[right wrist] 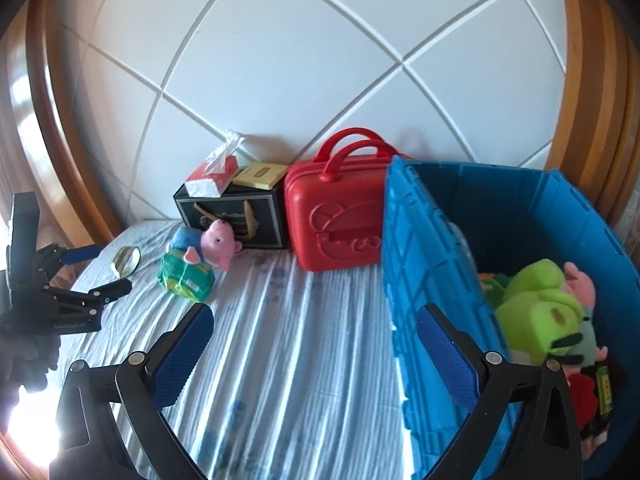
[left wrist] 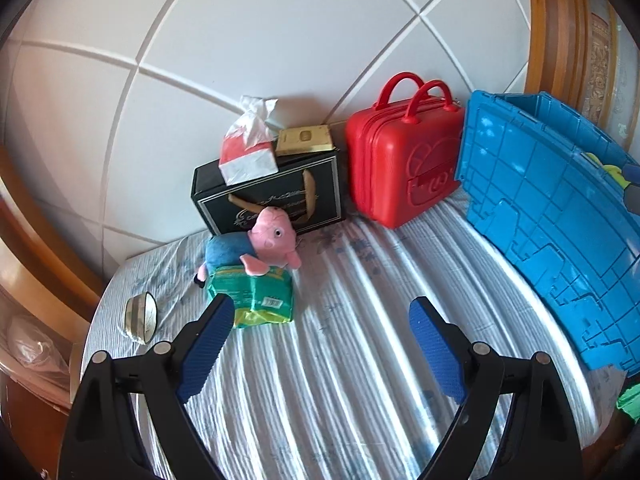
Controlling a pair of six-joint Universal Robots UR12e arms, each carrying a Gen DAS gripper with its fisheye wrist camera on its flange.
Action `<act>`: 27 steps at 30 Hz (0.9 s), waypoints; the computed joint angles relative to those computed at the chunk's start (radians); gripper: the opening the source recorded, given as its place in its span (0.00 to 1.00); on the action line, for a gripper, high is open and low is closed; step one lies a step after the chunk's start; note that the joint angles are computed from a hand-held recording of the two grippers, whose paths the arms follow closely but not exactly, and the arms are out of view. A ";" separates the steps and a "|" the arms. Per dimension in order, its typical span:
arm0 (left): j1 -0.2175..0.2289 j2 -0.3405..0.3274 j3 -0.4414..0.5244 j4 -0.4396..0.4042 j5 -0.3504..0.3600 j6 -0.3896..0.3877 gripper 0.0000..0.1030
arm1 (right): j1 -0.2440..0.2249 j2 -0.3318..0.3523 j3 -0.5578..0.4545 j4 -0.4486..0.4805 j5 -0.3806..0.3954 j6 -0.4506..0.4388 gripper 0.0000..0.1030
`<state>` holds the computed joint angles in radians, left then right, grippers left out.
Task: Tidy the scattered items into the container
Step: 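Move both open tools back toward the green packet and pig plush, then grasp the green snack packet with left tool while right tool grasps the blue pig plush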
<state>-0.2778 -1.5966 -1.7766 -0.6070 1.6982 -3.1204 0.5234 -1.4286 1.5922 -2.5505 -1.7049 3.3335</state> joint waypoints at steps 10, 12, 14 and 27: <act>0.166 -0.043 -0.123 0.133 -0.091 0.060 0.87 | 0.072 0.183 -0.115 0.007 -0.008 -0.015 1.00; 0.193 -0.072 -0.134 0.171 -0.124 0.080 0.87 | 0.080 0.219 -0.131 0.010 -0.010 -0.026 1.00; 0.216 -0.102 -0.142 0.220 -0.163 0.100 0.87 | 0.086 0.256 -0.147 0.009 -0.004 -0.035 1.00; 0.289 -0.307 -0.063 0.345 -0.384 0.162 0.87 | 0.109 0.418 -0.231 -0.027 -0.013 -0.084 1.00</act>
<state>0.0108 -1.9034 -1.8392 -0.2622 1.3139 -2.9584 0.6324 -1.0109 1.3608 -2.5773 -1.7178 3.2495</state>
